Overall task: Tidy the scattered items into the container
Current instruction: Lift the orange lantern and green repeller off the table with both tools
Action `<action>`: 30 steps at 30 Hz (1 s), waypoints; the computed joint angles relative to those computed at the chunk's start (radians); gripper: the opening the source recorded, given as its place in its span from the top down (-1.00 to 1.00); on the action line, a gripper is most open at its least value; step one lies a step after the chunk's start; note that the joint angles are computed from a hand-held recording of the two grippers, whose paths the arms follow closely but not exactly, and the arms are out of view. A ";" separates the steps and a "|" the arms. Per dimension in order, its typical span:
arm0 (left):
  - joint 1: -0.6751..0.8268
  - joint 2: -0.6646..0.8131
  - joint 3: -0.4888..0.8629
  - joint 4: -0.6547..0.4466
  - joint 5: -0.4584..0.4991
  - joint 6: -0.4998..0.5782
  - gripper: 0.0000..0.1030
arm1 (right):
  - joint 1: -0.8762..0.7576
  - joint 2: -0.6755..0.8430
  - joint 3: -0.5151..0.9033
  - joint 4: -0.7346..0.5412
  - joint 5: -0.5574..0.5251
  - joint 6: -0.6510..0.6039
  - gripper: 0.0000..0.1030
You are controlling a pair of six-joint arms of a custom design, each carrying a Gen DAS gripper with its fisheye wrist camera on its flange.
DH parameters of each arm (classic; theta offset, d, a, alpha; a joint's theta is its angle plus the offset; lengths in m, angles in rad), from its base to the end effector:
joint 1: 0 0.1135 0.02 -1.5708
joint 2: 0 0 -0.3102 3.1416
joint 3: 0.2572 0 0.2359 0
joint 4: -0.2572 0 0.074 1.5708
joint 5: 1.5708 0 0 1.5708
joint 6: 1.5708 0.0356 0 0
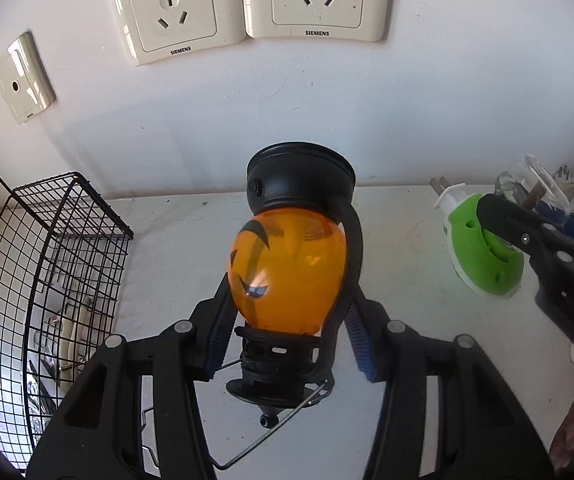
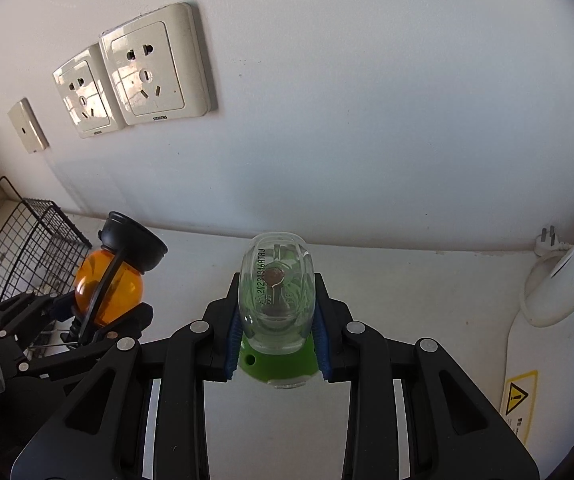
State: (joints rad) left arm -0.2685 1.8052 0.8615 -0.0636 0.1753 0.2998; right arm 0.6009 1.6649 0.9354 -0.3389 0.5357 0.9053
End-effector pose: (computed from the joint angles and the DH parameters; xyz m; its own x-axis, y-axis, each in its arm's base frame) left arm 0.3192 -0.0943 0.1735 -0.6751 0.4874 -0.5539 0.5761 0.8172 0.0169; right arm 0.2656 0.1601 0.2233 -0.6693 0.3613 -0.6492 0.3936 0.9135 0.1025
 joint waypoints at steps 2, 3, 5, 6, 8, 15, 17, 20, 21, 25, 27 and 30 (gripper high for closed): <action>0.012 -0.020 -0.011 -0.006 0.007 0.006 0.10 | 0.014 -0.007 0.008 -0.015 0.009 0.003 0.42; 0.018 -0.029 -0.016 -0.009 0.010 0.009 0.10 | 0.021 -0.008 0.015 -0.023 0.014 0.006 0.42; 0.030 -0.048 -0.027 -0.014 0.019 0.017 0.10 | 0.034 -0.007 0.027 -0.036 0.022 0.012 0.43; 0.014 -0.082 -0.067 -0.002 0.009 0.001 0.10 | 0.040 -0.005 0.033 -0.042 0.025 0.015 0.42; 0.035 -0.093 -0.066 -0.013 0.020 0.013 0.10 | 0.058 0.007 0.053 -0.055 0.035 0.027 0.43; 0.130 0.018 0.135 -0.140 0.085 0.094 0.10 | 0.083 0.027 0.102 -0.076 0.045 0.026 0.43; 0.175 0.148 0.279 -0.120 0.076 0.103 0.10 | 0.087 0.030 0.114 -0.083 0.050 0.033 0.43; 0.192 0.135 0.314 -0.183 0.097 0.124 0.10 | 0.091 0.035 0.138 -0.101 0.055 0.038 0.42; 0.188 0.107 0.309 -0.202 0.095 0.118 0.10 | 0.094 0.037 0.146 -0.108 0.056 0.036 0.42; 0.228 0.079 0.280 -0.199 0.116 0.138 0.10 | 0.101 0.030 0.163 -0.130 0.060 0.021 0.43; 0.248 0.064 0.279 -0.212 0.127 0.147 0.10 | 0.106 0.035 0.180 -0.141 0.062 0.016 0.42; 0.267 0.022 0.271 -0.242 0.134 0.150 0.10 | 0.118 0.057 0.221 -0.157 0.066 0.009 0.43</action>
